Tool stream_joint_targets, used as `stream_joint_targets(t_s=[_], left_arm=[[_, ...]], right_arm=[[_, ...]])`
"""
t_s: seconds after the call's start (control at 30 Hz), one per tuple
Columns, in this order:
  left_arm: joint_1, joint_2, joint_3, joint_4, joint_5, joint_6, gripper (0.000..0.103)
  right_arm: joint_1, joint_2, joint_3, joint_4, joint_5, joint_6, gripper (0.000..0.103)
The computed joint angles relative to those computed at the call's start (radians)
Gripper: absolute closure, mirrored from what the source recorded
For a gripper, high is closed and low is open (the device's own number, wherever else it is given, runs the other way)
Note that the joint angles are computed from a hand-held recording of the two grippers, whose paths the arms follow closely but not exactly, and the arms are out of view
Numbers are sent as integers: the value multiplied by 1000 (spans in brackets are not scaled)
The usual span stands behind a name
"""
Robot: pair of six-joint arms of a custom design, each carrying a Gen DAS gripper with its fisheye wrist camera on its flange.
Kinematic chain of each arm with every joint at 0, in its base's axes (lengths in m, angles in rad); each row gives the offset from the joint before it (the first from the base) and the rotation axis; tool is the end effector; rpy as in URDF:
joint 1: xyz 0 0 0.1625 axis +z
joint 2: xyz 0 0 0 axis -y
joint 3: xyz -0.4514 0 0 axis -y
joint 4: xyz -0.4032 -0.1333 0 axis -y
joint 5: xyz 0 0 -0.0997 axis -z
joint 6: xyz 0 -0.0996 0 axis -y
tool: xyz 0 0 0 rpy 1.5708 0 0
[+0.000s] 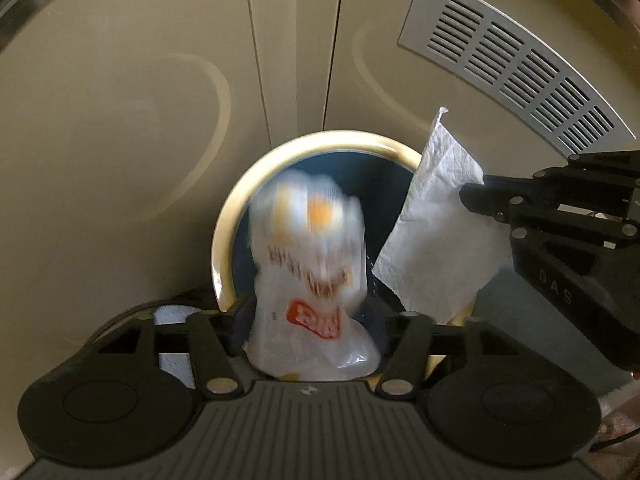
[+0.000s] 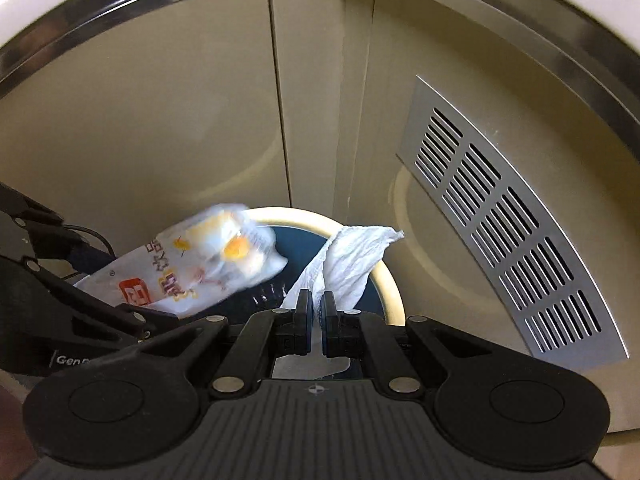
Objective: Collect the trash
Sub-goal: 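Open both grippers to drop the pouch and tissue into the bin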
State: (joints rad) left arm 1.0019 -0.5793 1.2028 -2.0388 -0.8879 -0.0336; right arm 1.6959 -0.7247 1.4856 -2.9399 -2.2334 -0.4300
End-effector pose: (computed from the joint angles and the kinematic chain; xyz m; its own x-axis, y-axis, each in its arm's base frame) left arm -0.2612 -0.7726 0.0824 -0.6185 0.4720 -0.6283 0.5117 0.8487 0.1338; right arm 0.1659 -0.7418 0.1762 -0.7082 -0.1119 0.6971 -0.4375 0.8445 -0.3089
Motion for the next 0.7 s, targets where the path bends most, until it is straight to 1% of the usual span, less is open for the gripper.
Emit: stream_joint_targets(t_s=[0.03,0.07,0.1,0.13,0.2,0.33,0.4,0.47,0.53,0.63,0.7], left_arm=[[-2,-5,9,-18,0,9,16],[-4,-10,18,-41,1,19,11],[-6,-16,27,-61,6,26,4],[-11,-23,36,-79,12,32,1],[-19,-36,54,-105,16,52,1],[-40,-74,93,-134,31,53,0],[-54,-103,122,-157,47,51,0],[-71,-143,164,-184,78,43,0],[-93,-176,201,-215,125,33,0],[-122,-219,262,-263,180,3,0],[-130,-239,282,-268,201,-20,0]], right_arm=[[-3,6,-10,4,-1,4,96],[-3,5,-11,6,0,12,93],[-5,2,-12,12,-1,22,81],[-3,0,-14,22,-5,38,62],[0,-10,-9,24,-12,66,45],[9,-38,14,14,-6,82,42],[18,-58,29,21,-4,108,39],[27,-92,62,28,8,140,36],[40,-126,94,24,30,154,27],[66,-167,154,-42,38,121,21],[80,-187,190,-82,44,99,21]])
